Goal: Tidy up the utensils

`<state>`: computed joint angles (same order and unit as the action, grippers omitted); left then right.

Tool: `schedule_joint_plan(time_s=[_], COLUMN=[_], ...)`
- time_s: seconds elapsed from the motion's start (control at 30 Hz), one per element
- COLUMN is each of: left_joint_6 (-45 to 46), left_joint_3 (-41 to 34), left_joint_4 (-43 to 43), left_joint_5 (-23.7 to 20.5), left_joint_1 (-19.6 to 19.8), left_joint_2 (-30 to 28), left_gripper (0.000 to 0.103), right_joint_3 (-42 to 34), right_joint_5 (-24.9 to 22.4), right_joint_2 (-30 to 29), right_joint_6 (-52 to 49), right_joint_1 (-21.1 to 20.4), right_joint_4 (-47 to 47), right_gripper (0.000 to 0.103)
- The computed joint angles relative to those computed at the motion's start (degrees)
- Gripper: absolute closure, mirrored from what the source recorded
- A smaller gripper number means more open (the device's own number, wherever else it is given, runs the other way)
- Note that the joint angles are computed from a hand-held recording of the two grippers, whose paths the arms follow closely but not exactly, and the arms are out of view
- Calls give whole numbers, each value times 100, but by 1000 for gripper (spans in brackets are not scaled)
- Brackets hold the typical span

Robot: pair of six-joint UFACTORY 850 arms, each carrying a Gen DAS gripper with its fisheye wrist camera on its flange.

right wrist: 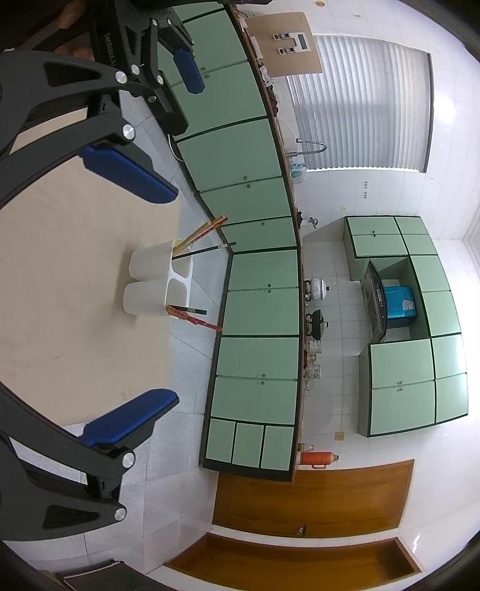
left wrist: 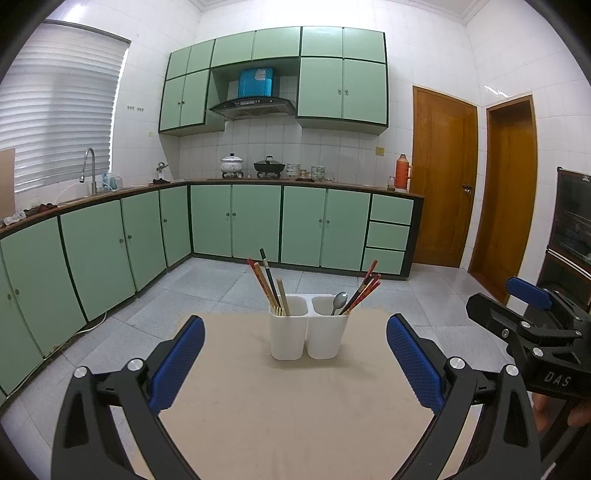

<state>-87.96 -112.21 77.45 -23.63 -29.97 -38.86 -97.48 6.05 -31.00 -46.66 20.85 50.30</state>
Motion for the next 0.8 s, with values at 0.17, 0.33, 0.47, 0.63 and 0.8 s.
schedule_joint_plan(time_s=[0.17, 0.33, 0.47, 0.63, 0.8], left_joint_6=[-32, -61, -80, -64, -113], left_joint_3=[23, 58, 61, 63, 84], left_joint_4=[37, 64, 81, 73, 110], left_joint_5=[-10, -11, -5, -21, -22], left_joint_1=[-10, -12, -11, -15, -15], left_joint_2=[14, 41, 42, 46, 61], left_gripper=[6, 6, 6, 6, 6], right_joint_3=[10, 12, 16, 11, 16], right_joint_5=[1, 0, -12, -24, -13], right_joint_2=[8, 8, 21, 23, 22], right_joint_6=[65, 34, -8, -69, -61], right_joint_1=[-2, -2, -2, -1, 5], right_joint_4=[-69, -49, -11, 29, 29], right_gripper=[5, 5, 5, 5, 5])
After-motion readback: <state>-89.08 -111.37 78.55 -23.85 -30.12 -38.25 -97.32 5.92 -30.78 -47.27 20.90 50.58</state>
